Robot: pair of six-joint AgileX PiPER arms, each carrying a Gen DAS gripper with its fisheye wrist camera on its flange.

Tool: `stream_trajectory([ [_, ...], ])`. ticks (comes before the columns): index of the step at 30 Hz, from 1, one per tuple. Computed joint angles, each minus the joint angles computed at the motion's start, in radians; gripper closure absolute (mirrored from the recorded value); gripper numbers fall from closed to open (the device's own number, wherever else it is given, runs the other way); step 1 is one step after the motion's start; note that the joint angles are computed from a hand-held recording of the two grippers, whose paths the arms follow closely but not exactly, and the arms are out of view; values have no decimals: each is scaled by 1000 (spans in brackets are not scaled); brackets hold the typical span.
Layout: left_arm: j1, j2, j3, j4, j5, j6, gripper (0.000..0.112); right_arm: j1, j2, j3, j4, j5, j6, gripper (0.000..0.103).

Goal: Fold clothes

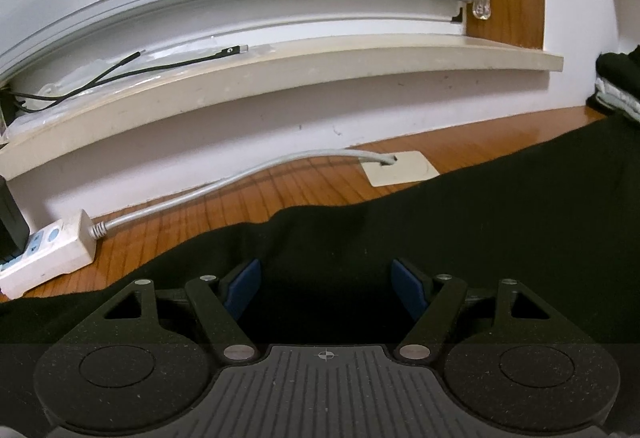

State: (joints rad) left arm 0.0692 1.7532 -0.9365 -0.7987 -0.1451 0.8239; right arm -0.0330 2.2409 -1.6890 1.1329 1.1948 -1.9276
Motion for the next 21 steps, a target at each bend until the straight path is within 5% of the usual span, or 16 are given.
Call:
stream_trajectory([
  [8,2,-1,1,23,2,-24,37,58,-7,17,-13,-37,-68,62],
  [16,6,-2,4,65,7,-66,37,73,25,-37,-16,-63,-78,60],
  [19,9,-2,1,74,12,-75,37,66,62,-100,-39,-13,0,68],
  [21,11,-2,1,91,14,-90,37,62,70,-115,-42,3,22,92],
])
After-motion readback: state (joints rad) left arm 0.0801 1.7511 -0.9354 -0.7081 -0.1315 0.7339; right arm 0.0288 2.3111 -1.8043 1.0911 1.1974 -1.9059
